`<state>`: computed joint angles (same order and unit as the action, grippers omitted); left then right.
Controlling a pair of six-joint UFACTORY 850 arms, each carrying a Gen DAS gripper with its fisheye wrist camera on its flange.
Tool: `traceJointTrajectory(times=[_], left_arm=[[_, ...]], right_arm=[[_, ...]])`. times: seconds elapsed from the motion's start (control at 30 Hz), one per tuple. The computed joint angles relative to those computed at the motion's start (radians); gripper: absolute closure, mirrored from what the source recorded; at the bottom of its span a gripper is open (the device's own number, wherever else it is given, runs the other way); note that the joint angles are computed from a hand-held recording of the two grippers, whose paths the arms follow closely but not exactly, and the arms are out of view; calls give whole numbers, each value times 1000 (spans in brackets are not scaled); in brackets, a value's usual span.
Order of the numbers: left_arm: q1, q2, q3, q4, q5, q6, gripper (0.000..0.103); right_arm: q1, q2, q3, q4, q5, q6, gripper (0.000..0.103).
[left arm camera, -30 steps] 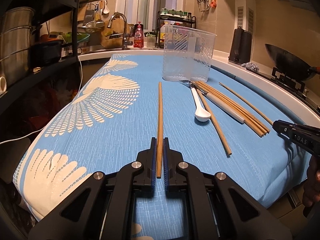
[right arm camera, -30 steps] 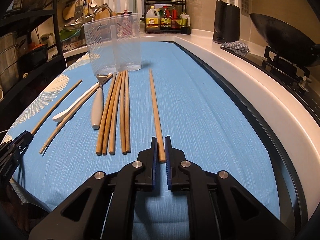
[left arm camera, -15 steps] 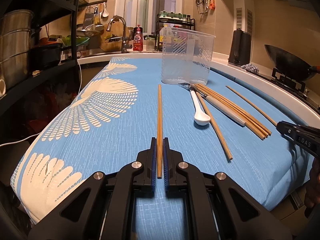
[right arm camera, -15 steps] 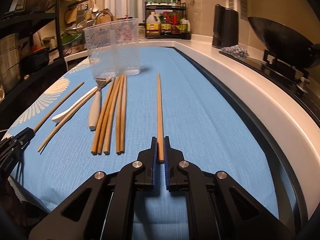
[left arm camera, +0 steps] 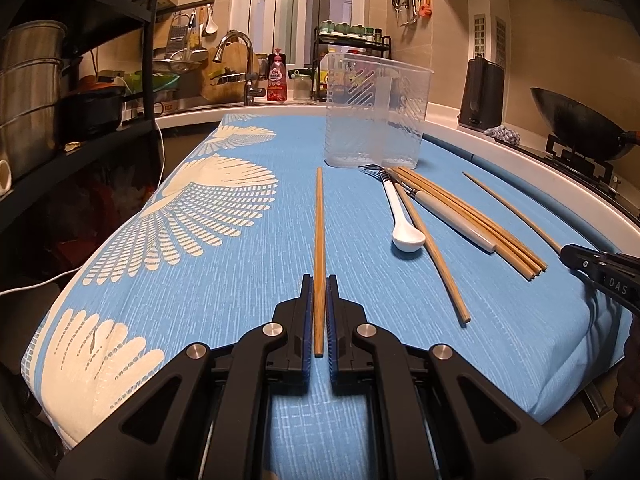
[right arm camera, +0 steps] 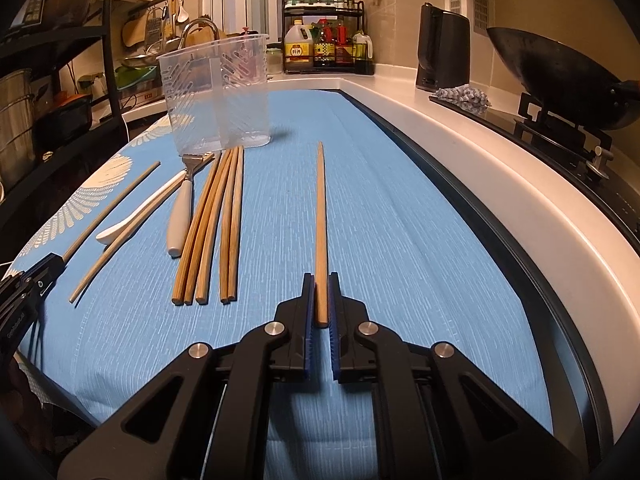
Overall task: Organize utensils
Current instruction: 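Close the left tool on a wooden chopstick while the right tool grasps another chopstick, then lift the left tool's chopstick over the container while the right tool carries its chopstick there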
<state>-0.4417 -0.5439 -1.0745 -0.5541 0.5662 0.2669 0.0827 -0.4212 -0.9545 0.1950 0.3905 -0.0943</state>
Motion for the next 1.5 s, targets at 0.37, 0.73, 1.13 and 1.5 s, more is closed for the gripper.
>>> traceJointTrajectory(times=[0.37,0.73,1.13,1.5], left_arm=[[-4,58,37,21,15,-24,97],[4,121,42,52,36,-40,97],[63,139,-65,186,-44,-137,97],[100,124,-191,284,-170,-230,97]], right_arm=[[3,85,48,-71,31,61,96],[5,190,54,-132,38,70,97],[-16,190,-84,-313,-23,238,97],[1,152,-213,-447,-73,337,97]])
